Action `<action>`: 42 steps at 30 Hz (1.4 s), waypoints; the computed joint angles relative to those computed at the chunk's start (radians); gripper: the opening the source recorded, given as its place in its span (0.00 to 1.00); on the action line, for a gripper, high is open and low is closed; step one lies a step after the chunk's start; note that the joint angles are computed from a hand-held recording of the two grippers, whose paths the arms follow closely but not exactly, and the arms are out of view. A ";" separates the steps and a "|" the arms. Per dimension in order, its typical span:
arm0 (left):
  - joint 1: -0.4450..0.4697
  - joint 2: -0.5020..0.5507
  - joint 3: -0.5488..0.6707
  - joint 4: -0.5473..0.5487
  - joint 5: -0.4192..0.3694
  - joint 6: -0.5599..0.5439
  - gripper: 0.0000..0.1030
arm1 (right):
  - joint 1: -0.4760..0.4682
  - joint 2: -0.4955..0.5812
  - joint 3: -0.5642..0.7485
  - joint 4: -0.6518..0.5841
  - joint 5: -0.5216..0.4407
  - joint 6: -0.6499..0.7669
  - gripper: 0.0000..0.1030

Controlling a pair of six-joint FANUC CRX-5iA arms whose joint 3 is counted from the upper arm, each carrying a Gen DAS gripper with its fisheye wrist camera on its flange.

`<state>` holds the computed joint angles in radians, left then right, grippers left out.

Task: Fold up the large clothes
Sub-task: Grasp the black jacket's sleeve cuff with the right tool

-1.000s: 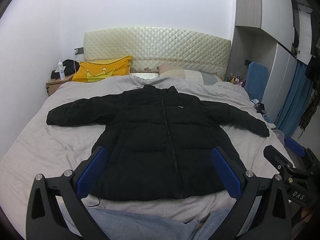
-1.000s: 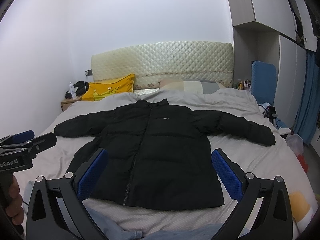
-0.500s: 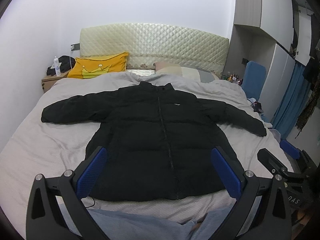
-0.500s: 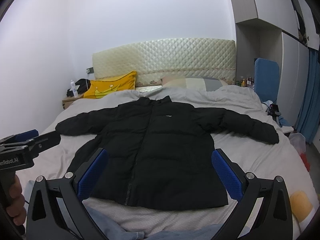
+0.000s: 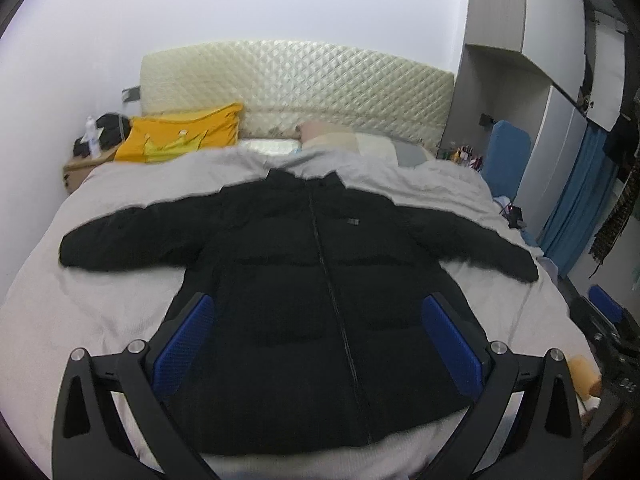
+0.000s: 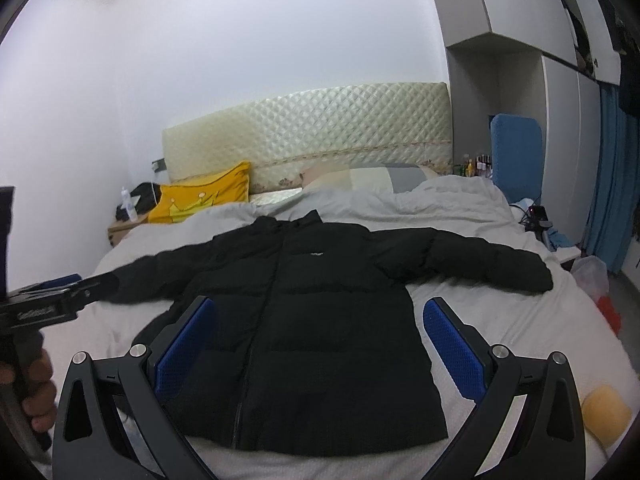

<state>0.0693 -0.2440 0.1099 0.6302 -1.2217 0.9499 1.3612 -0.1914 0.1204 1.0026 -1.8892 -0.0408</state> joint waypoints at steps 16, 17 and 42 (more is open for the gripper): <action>-0.078 0.155 -0.045 0.051 0.201 -0.023 1.00 | -0.245 -0.191 -0.245 -0.047 0.063 0.035 1.00; -0.074 0.155 -0.052 0.064 0.206 -0.030 1.00 | -0.272 -0.207 -0.254 -0.065 0.068 0.055 1.00; -0.154 0.144 0.169 -0.212 0.131 0.340 1.00 | -0.767 -0.646 -0.618 -0.324 0.431 0.219 1.00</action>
